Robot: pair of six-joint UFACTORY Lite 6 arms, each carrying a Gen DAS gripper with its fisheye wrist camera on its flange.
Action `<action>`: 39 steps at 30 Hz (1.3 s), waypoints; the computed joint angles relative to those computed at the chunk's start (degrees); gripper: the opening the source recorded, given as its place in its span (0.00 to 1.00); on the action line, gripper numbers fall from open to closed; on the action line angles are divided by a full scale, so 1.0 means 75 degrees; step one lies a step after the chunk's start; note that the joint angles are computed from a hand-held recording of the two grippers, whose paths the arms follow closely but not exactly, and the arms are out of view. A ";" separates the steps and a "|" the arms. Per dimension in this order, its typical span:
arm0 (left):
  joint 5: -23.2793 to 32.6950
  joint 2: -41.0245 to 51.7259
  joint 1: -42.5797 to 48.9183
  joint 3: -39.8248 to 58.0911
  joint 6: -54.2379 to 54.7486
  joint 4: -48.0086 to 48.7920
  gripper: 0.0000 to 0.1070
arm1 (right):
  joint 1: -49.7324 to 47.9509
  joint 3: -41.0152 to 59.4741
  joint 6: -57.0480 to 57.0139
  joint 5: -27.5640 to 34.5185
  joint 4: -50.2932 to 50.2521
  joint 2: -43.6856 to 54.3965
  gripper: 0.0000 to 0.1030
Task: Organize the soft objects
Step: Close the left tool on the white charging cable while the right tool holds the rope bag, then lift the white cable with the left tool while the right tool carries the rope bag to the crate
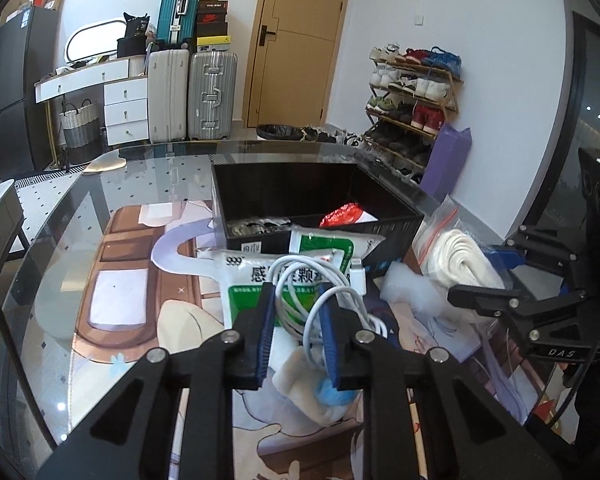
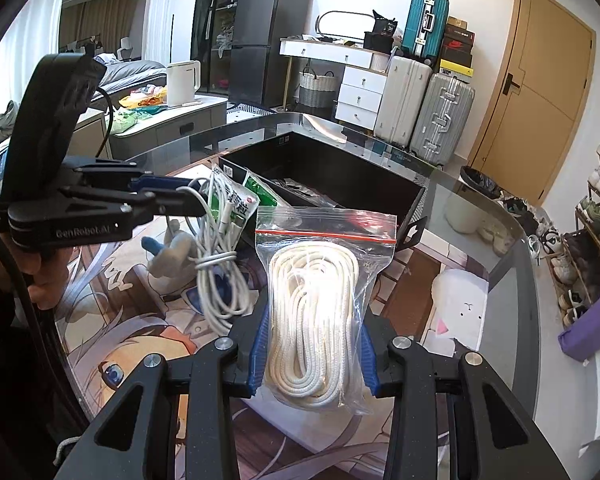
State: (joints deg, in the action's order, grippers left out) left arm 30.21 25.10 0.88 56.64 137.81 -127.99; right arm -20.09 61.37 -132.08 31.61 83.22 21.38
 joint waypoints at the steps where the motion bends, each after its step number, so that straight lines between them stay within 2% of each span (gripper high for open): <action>1: 0.0023 -0.0013 0.0016 -0.0010 -0.0004 -0.0002 0.18 | 0.0001 -0.0018 -0.0027 0.0007 0.0018 -0.0014 0.37; 10: 0.0201 -0.0311 0.0115 -0.0095 -0.0353 0.0241 0.18 | -0.0057 -0.0045 -0.0107 0.0120 0.0111 -0.0075 0.37; 20: 0.0598 -0.0793 0.0337 -0.0301 -0.1268 0.1132 0.18 | -0.0042 -0.0127 -0.0168 0.0128 0.0180 -0.0167 0.37; 35: 0.0942 -0.1203 0.0536 -0.0300 -0.1832 0.1453 0.18 | -0.0130 -0.0290 -0.0266 0.0306 0.0382 -0.0429 0.37; 39: 0.0836 -0.1091 0.0506 -0.0213 -0.1877 0.1528 0.18 | -0.0128 -0.0337 -0.0311 0.0303 0.0416 -0.0467 0.37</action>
